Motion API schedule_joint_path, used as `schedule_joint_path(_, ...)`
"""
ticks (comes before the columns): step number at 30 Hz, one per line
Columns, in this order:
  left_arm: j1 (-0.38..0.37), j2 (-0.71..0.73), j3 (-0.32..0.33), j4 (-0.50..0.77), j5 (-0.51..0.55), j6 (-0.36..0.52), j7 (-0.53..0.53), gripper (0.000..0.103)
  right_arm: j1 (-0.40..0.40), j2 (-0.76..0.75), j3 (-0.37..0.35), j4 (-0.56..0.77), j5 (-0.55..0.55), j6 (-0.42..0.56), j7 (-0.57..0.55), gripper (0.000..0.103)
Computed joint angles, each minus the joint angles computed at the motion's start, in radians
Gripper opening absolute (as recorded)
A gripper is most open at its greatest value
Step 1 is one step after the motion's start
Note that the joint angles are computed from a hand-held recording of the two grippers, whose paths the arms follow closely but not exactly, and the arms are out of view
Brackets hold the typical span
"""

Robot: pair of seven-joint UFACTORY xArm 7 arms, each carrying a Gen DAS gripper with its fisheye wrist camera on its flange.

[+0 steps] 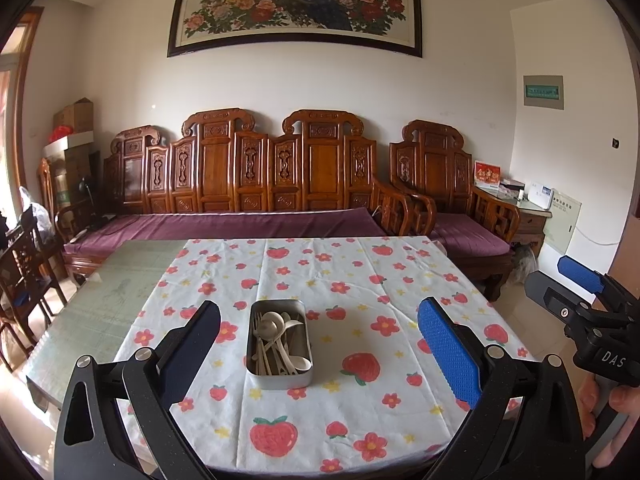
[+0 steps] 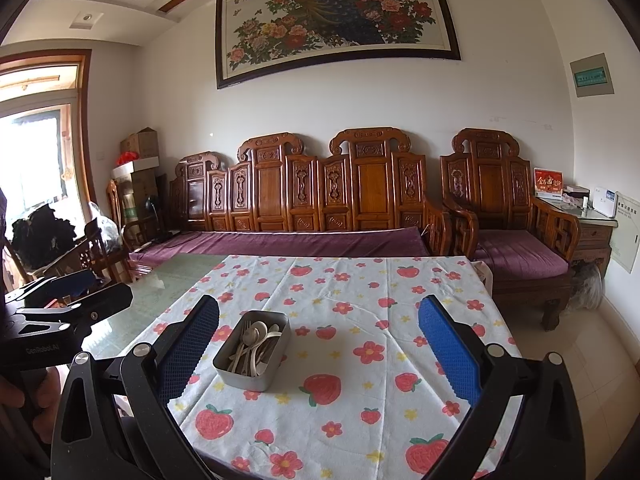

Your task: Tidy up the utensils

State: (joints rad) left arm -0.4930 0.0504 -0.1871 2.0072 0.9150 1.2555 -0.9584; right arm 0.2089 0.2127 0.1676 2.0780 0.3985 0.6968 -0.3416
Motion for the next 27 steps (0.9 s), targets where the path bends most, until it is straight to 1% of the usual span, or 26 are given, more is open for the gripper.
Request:
schedule_joint_path(5,-0.007,0.007,-0.003,0.012,0.009,0.008,0.001,0.096,0.002,0.001,0.001,0.001,-0.001,-0.002,0.002,0.101)
schedule_joint_path(9,-0.011,0.006,0.001,0.011,0.008,0.007,-0.001,0.096,0.002,-0.011,0.002,-0.026,0.005,-0.025,-0.005,0.101)
schedule_joint_path(12,-0.011,0.005,0.002,0.009,0.006,0.005,-0.001,0.095,0.003,-0.015,0.001,-0.030,0.005,-0.025,-0.006,0.101)
schedule_joint_path(19,-0.033,0.041,0.008,0.063,0.016,0.023,0.007,0.095,0.003,-0.019,0.000,-0.036,0.008,-0.026,-0.009,0.101)
schedule_joint_path(21,-0.035,0.030,0.016,0.048,0.010,0.017,0.004,0.096,0.003,-0.024,0.001,-0.046,0.014,-0.029,-0.012,0.101)
schedule_joint_path(25,-0.045,0.048,0.018,0.073,0.015,0.027,0.010,0.096,0.005,-0.024,0.000,-0.045,0.012,-0.029,-0.011,0.101)
schedule_joint_path(27,-0.045,0.034,0.023,0.054,0.013,0.020,0.005,0.096,0.006,-0.024,0.000,-0.045,0.011,-0.030,-0.010,0.101)
